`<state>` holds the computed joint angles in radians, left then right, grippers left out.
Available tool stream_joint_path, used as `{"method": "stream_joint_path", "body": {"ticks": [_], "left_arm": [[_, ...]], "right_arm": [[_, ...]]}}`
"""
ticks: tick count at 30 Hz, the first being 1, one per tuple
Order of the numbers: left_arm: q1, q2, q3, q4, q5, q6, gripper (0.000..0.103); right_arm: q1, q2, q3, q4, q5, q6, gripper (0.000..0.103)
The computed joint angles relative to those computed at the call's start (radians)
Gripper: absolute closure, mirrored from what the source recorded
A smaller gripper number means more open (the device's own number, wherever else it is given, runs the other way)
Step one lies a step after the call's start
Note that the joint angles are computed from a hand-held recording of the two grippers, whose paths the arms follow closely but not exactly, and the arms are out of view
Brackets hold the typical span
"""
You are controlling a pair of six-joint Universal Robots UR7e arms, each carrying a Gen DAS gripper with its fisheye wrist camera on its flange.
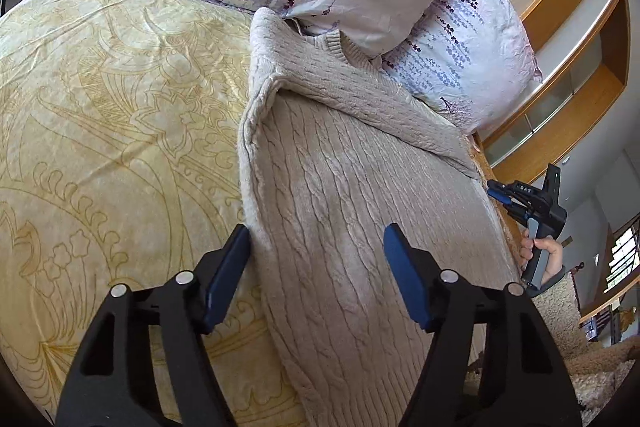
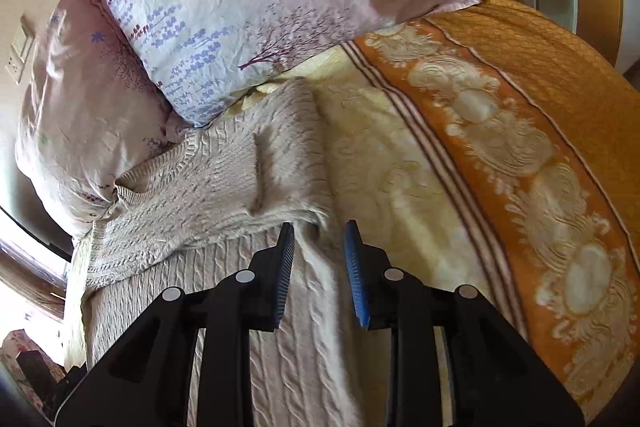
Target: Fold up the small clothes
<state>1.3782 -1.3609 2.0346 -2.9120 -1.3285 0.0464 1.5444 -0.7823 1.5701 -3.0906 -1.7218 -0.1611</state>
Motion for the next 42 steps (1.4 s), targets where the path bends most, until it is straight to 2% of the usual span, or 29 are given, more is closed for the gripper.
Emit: {"method": "stream_joint_path", "body": {"ticks": [1,5,8,15,18,21,23,25,31,32,34,39,42], "left_arm": [[0.005,-0.003,0.001,0.004,-0.014,-0.005,0.041],[0.032,-0.011,-0.001,0.036,-0.100,-0.031,0.050],[0.034,-0.022,0.014,0.049,-0.129,-0.040,0.057],[0.036,-0.063,0.075,0.068,-0.240,-0.060,0.058],[0.049,-0.078,0.101,0.079,-0.311,-0.078,0.064],[0.036,-0.089,0.125,0.095,-0.308,-0.089,0.071],[0.026,-0.089,0.130,0.113,-0.285,-0.098,0.077],[0.022,-0.087,0.132,0.112,-0.268,-0.105,0.080],[0.022,-0.083,0.123,0.115,-0.258,-0.107,0.087],[0.019,-0.083,0.123,0.115,-0.246,-0.104,0.094],[0.010,-0.082,0.123,0.105,-0.222,-0.093,0.097],[-0.011,-0.089,0.124,0.019,-0.195,-0.039,0.098],[-0.026,-0.082,0.113,-0.052,-0.171,-0.010,0.098]], "right_arm": [[-0.013,-0.024,0.029,0.013,0.015,0.001,0.076],[-0.075,-0.087,0.091,0.150,0.157,0.017,0.076],[-0.114,-0.124,0.146,0.218,0.296,-0.001,0.076],[-0.220,-0.206,0.306,0.324,0.626,-0.080,0.077],[-0.255,-0.246,0.376,0.351,0.704,-0.135,0.077],[-0.266,-0.283,0.423,0.382,0.711,-0.190,0.079],[-0.258,-0.296,0.446,0.374,0.684,-0.226,0.081],[-0.244,-0.296,0.452,0.351,0.645,-0.235,0.084],[-0.229,-0.277,0.450,0.299,0.612,-0.243,0.092],[-0.223,-0.273,0.457,0.268,0.599,-0.251,0.093],[-0.208,-0.267,0.482,0.177,0.559,-0.273,0.094],[-0.182,-0.251,0.532,-0.077,0.573,-0.342,0.095],[-0.140,-0.230,0.551,-0.257,0.534,-0.397,0.095]]}}
